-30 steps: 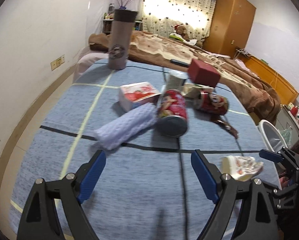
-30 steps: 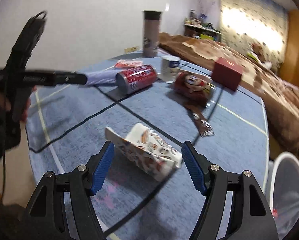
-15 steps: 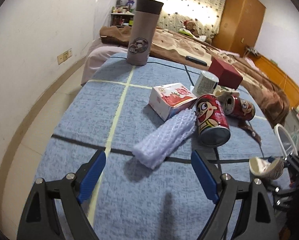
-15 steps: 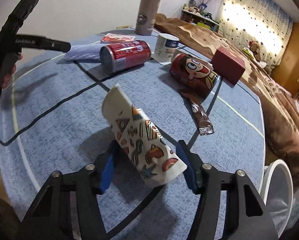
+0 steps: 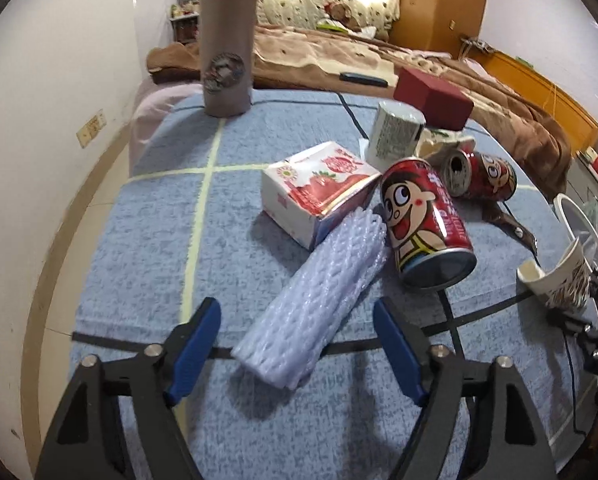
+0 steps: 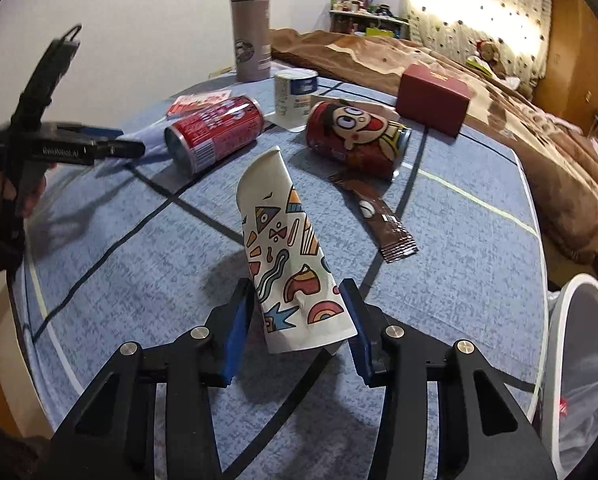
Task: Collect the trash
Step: 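Grasp the patterned paper cup with the right tool, then grasp the white foam net with the left tool, then carry the paper cup with the right tool while the left tool carries the foam net toward the bin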
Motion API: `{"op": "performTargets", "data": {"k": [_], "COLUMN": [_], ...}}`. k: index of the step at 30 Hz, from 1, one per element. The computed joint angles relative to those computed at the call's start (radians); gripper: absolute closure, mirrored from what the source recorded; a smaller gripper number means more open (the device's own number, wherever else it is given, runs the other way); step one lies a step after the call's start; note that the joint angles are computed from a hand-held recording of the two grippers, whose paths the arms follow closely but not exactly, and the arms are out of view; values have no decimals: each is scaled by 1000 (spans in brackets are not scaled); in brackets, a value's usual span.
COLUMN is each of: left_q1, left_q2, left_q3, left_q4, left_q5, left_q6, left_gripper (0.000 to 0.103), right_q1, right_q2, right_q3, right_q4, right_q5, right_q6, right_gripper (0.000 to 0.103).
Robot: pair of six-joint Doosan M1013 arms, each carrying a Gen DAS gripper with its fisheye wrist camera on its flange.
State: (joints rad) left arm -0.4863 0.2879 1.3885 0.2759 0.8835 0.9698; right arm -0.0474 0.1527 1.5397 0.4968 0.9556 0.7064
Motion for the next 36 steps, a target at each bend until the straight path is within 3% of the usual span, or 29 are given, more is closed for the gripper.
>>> {"op": "performTargets", "data": {"k": [6,13,17,31,36], "left_q1": [16,10,4,-46,-76], "left_q2": [15,18,16,-41,-43], "left_q3": [-15,-23,-21,23,10], "left_q4": [-86,-81,-76,15,41], "left_q5": [-6,4,5,-42,-28], "left_q6": [46,63,49,-104,-117], "left_gripper": [37,64,70,73,73], "right_q1": [-7,-14,-19,-54,-67], "right_q2": [7,9,12,-2,-10], "right_q3": [-6,-8,-10,4,9], "right_q4": [7,15,20,84,83], "right_q5": [7,5,8,-5,-29], "right_q6": [35,45,46,28,42], "right_gripper": [59,59,59,59,59]}}
